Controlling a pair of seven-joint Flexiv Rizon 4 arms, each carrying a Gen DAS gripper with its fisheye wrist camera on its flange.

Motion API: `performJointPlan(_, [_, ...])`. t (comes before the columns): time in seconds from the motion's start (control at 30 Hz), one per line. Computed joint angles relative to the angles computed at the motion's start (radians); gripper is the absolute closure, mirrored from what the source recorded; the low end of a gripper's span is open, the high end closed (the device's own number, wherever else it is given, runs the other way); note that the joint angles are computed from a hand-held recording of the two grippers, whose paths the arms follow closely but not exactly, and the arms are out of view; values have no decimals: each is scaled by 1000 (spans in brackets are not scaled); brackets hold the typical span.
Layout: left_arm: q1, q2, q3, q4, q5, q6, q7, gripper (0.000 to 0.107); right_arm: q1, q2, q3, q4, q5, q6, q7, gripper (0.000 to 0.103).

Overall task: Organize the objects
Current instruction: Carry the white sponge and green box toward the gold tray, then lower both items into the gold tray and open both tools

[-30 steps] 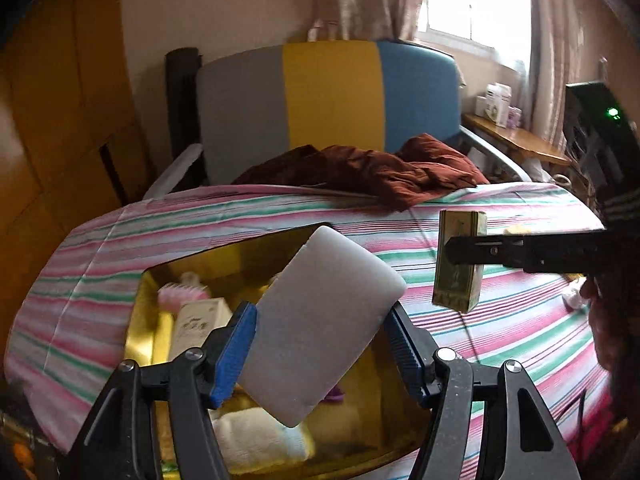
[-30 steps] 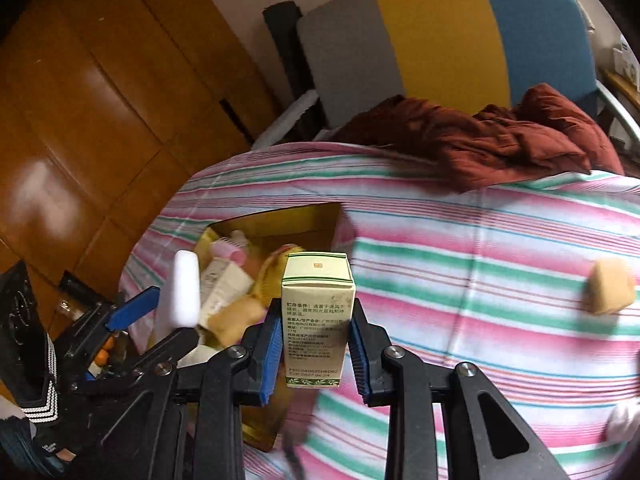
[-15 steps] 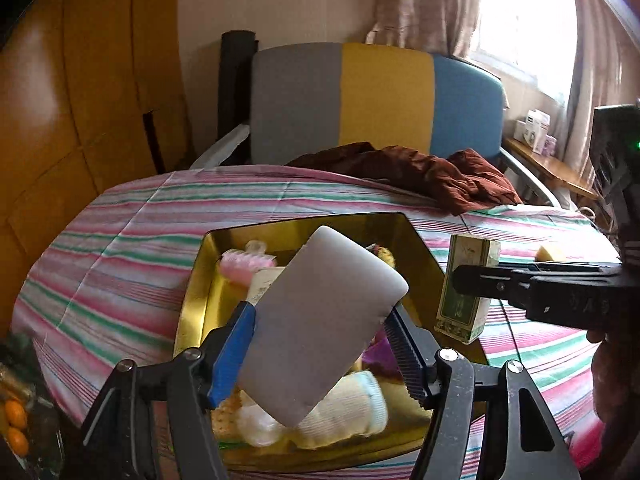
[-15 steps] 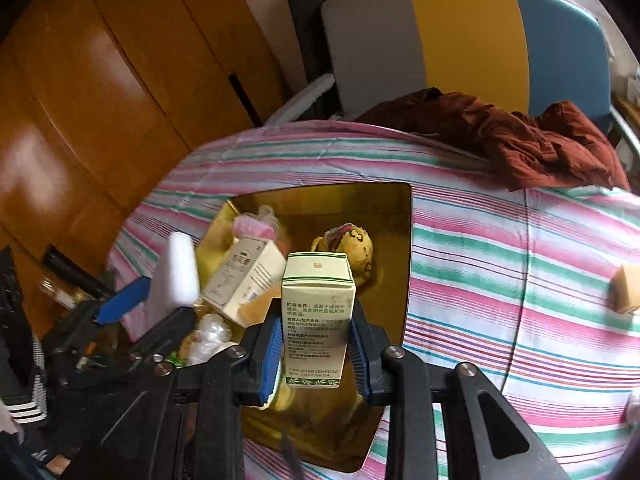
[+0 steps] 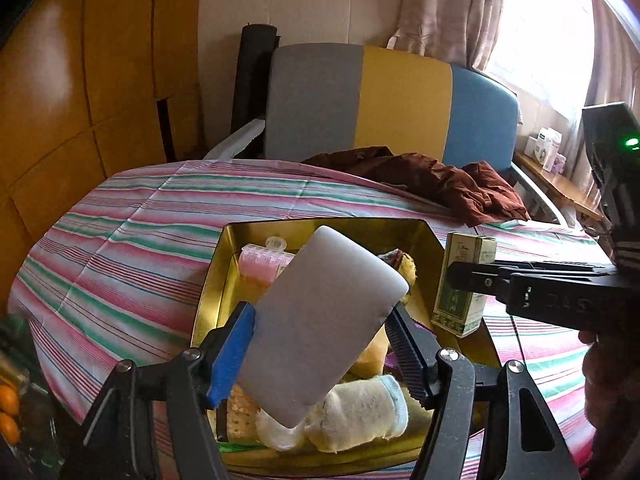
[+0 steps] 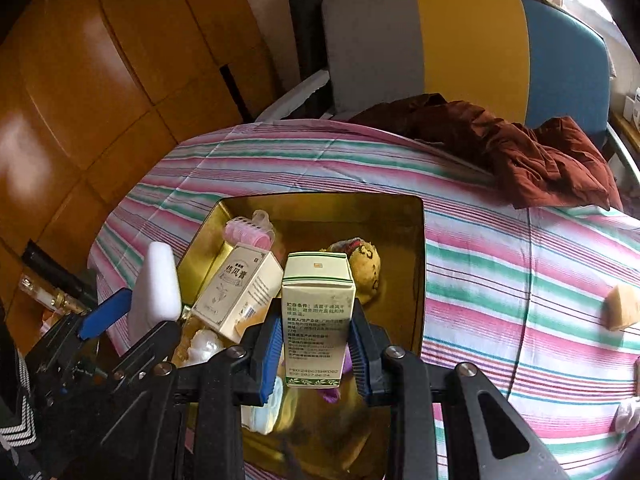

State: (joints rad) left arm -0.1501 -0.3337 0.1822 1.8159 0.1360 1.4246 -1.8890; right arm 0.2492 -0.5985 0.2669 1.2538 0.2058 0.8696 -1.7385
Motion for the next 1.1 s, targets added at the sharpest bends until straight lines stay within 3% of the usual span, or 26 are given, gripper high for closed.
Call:
performJointPlan(0.63, [-14,-31,21,-60,41,-40,-36,37,18,-68,-7,-101,-14,-44,13,72])
performJointPlan(0.7, [-15,-34,22,-65,47,-39,-42,35,19,-74,-8,-112,-8,-44,27,61])
performJointPlan(0.8, [-19,-39,28,-75,52,-47,-55,31,11,-78,0,-120,9,-38,37,59])
performJointPlan(1.1, [-2,-32,8,-62,43,-40,-53,26,4,-36,-12,-32,11,4,58,59])
